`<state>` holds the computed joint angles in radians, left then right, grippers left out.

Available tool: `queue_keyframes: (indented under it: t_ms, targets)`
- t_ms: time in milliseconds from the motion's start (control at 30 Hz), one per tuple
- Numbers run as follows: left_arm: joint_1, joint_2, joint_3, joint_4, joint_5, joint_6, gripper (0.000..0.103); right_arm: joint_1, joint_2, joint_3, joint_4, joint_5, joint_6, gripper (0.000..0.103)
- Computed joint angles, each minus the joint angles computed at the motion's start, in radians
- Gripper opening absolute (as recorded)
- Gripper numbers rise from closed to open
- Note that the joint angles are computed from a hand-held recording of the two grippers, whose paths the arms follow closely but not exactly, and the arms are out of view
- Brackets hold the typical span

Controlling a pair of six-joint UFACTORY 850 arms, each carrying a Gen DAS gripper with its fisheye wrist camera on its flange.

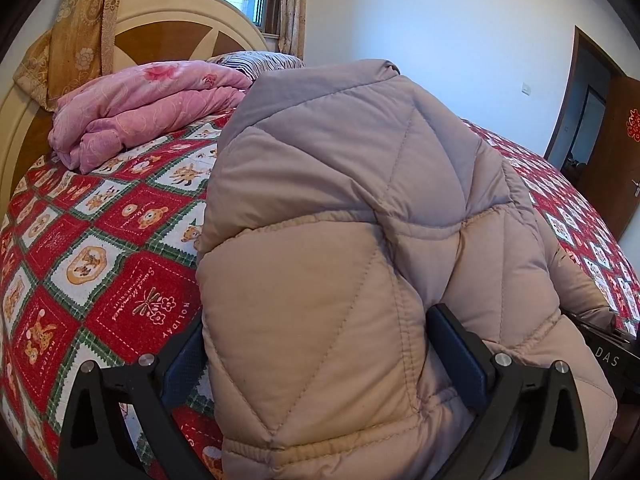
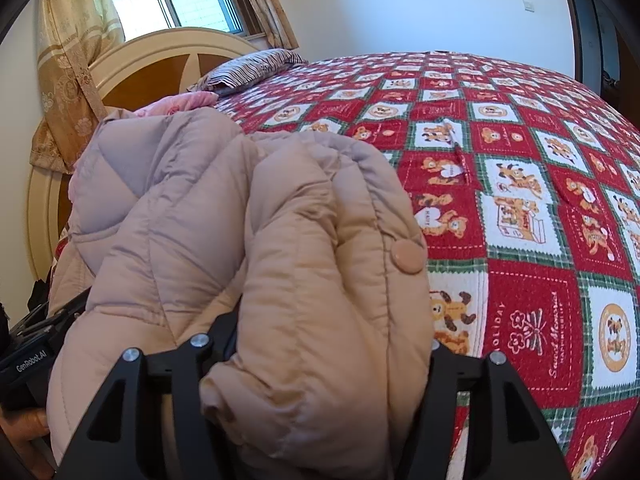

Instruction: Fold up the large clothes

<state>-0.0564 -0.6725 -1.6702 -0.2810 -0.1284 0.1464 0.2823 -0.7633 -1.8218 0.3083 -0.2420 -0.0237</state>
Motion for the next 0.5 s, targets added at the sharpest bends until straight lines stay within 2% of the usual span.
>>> queue_keyframes:
  t_ms: [133,300,500]
  targets:
    - [0.000,0.002,0.007,-0.039,0.010,0.035,0.102,0.000,-0.002,-0.002,-0.001,0.001,0.004,0.062]
    - [0.000,0.000,0.004,-0.001,0.008,-0.004,0.102,0.001,-0.012,-0.015,-0.025,-0.006,0.031,0.064]
    - [0.006,0.003,0.009,-0.120,0.009,0.099,0.102,0.004,-0.022,-0.032,-0.107,-0.019,0.108,0.068]
